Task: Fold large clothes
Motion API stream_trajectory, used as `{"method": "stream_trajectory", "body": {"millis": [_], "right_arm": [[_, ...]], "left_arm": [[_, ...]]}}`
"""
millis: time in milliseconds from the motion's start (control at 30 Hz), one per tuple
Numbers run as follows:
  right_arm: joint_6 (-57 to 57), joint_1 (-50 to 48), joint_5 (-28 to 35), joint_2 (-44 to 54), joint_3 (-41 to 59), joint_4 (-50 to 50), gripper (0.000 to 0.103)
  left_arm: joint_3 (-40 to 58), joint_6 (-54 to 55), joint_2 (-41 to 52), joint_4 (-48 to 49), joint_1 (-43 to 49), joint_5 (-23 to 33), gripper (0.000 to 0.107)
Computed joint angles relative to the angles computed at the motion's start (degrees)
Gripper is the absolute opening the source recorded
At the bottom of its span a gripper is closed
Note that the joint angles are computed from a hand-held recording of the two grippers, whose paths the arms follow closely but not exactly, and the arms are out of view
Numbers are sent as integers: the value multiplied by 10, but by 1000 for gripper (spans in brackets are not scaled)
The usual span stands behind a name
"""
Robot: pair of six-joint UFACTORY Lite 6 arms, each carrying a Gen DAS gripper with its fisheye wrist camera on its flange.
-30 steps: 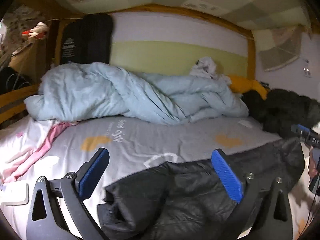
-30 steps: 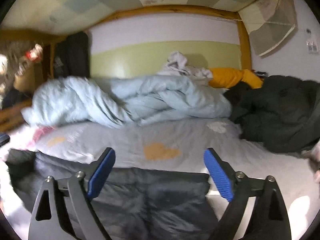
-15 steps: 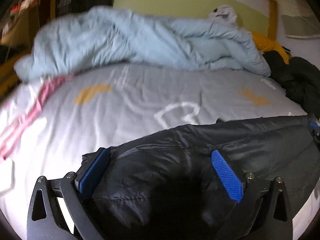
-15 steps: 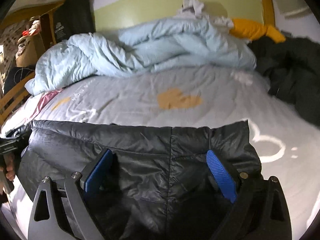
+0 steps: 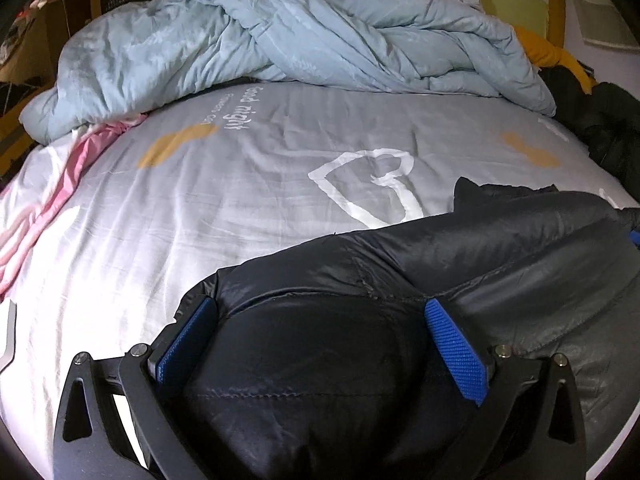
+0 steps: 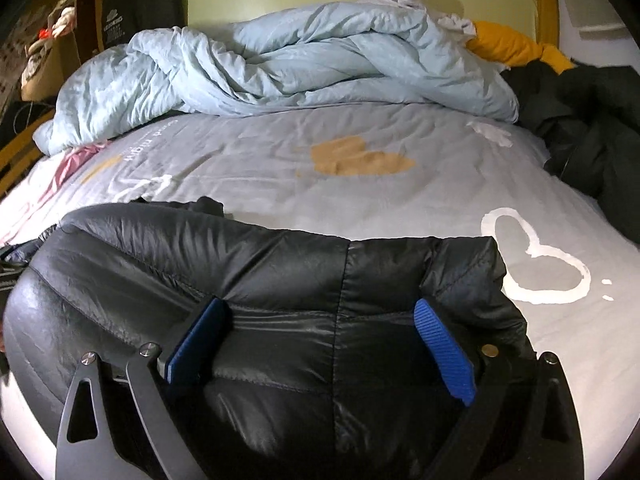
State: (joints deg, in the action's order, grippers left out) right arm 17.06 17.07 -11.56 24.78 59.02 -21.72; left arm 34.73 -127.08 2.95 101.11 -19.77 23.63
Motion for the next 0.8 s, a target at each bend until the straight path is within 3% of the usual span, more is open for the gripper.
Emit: {"method": "stream_trajectory", "body": {"millis": [567, 633, 700, 767, 800], "right_arm": [[-77, 7, 22, 13, 16, 70, 98], [-70, 7, 28, 15, 21, 61, 98], [-130, 9, 17, 3, 10, 121, 97], [-189, 10, -9, -27, -18, 171, 95], [-185, 10, -17, -45, -31, 161, 89]], "left_arm": [[1, -3, 7, -4, -11, 22, 103], [9, 49, 0, -59, -12, 27, 103], [12, 108, -22, -118, -22, 62, 103], [-20, 109, -90, -106, -43, 101, 99], [-33, 123, -131, -110, -47, 94, 97]]}}
